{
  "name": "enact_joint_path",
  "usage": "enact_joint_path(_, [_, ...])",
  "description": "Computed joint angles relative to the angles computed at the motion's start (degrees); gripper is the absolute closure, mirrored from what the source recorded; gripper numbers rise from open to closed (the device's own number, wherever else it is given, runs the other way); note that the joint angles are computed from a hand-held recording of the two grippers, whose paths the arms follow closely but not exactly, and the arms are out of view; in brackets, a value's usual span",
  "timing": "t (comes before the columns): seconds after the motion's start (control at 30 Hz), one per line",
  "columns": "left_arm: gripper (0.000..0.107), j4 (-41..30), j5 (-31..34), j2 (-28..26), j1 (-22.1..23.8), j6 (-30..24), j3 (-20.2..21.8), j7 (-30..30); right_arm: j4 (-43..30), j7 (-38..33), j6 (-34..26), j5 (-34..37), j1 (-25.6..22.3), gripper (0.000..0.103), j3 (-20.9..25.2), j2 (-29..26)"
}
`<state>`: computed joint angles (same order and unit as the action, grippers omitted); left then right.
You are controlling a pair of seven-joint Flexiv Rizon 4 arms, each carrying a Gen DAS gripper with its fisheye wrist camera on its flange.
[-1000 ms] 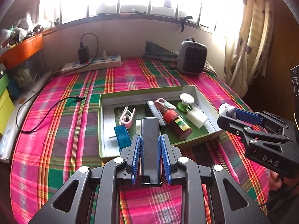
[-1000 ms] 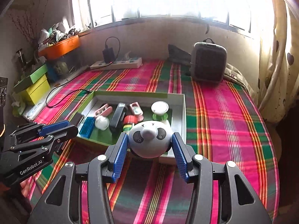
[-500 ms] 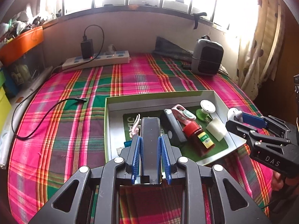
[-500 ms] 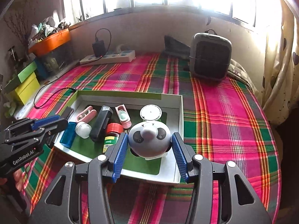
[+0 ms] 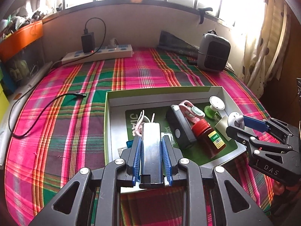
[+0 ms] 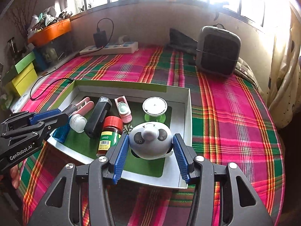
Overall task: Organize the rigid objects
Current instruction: 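Lower and release the dark case into the tray while right tool releases the puck there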
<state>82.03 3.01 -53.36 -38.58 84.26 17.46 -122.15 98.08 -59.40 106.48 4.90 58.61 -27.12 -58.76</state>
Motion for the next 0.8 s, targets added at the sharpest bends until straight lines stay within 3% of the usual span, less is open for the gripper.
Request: enact_joint_path(0.8, [0.084,0.2,-2.0,-0.5,1.6,0.3,-2.6,2.2,-0.4,0.9,-0.7,-0.9,-0.1,0.054,-0.2,-0.6])
